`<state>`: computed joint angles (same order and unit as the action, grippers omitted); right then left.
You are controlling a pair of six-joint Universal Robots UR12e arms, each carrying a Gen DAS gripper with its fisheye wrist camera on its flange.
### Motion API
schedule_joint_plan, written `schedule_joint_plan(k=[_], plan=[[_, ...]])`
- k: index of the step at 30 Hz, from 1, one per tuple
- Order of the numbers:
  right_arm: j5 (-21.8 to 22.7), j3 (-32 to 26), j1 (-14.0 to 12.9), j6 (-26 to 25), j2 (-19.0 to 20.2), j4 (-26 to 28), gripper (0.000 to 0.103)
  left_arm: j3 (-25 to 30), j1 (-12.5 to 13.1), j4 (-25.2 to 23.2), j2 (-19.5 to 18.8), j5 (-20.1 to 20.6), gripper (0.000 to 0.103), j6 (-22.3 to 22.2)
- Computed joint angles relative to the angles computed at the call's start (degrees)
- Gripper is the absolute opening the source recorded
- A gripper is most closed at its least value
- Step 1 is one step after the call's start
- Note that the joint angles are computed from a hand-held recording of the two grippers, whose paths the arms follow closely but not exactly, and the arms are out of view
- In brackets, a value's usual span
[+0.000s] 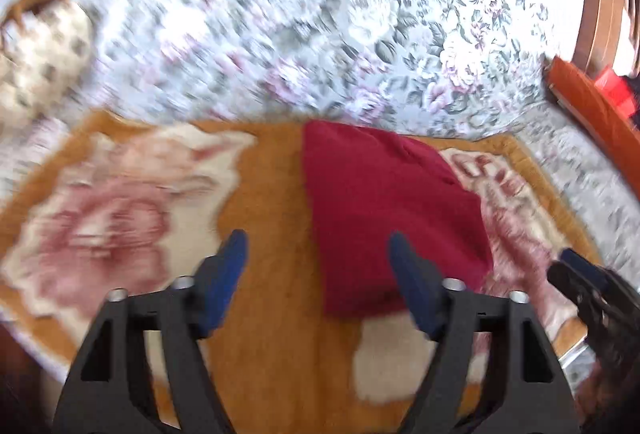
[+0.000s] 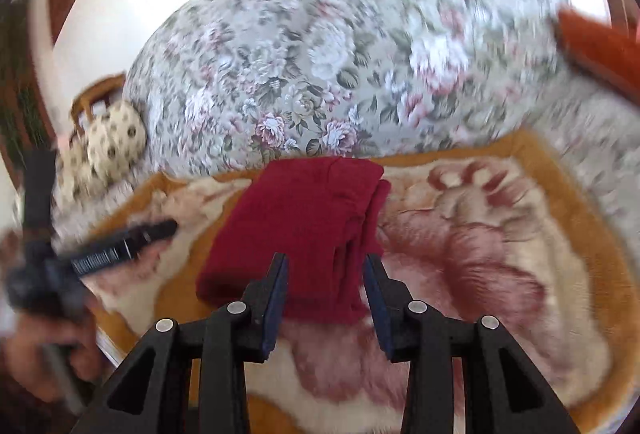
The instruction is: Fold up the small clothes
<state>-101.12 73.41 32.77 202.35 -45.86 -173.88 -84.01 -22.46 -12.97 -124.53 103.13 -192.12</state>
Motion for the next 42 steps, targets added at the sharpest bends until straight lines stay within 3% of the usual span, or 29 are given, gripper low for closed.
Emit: schedule_joint_plan(k=[2, 3, 6, 9, 11, 14, 16, 18, 19, 24, 42], plan=[[-4.06, 2.59, 1.94, -2.23, -1.06, -1.26, 0.037, -1.83, -1.47, 1.54, 0.85, 6.56, 0.085, 0.62], [-4.51, 3.83, 2.48, -2.86, -1.52, -2.10, 0.037, -2.69, -1.85, 2.17, 1.27, 7.55, 0.085, 0.45], [-9.74, 5.69, 4.01, -4.66, -2.25, -3.35, 0.038, -5.59, -1.50, 2.90, 3.10, 3.45, 0.085, -3.17], [-11.89, 6.81, 4.79, -4.16, -2.66, -3.75, 0.039, -7.77, -0.99, 3.78, 4.82, -2.78, 0.085, -7.89], [-13.64, 6.81, 5.32, -4.34, -2.80, -2.57, 0.039, -7.13, -1.39, -0.07, 5.43, -3.06, 0.085, -8.18], [-15.26, 6.83, 5.76, -5.02, -2.69, -3.19, 0.039, -6.15, -2.54, -3.48, 5.65, -1.62, 0.086, -4.36], [-16.45, 6.52, 5.88, -4.91, -2.45, -2.90, 0.039, -5.08, -3.10, -6.67, 5.26, -0.67, 0.093, -3.66], [-16.70, 5.71, 5.81, -4.22, -2.25, -0.33, 0.039, -4.40, -3.63, -8.66, 4.66, 1.27, 0.103, -3.72], [-16.55, 5.50, 5.76, -4.02, -2.25, 0.71, 0.039, -3.95, -4.05, -9.78, 4.26, 3.15, 0.103, -4.17], [-17.86, 5.78, 6.05, -4.53, -2.27, -0.42, 0.039, -4.83, -4.77, -8.98, 3.89, 5.14, 0.103, -3.57], [-17.72, 5.71, 5.89, -4.32, -2.34, 0.29, 0.039, -5.45, -4.45, -9.13, 4.18, 2.73, 0.103, -3.98]])
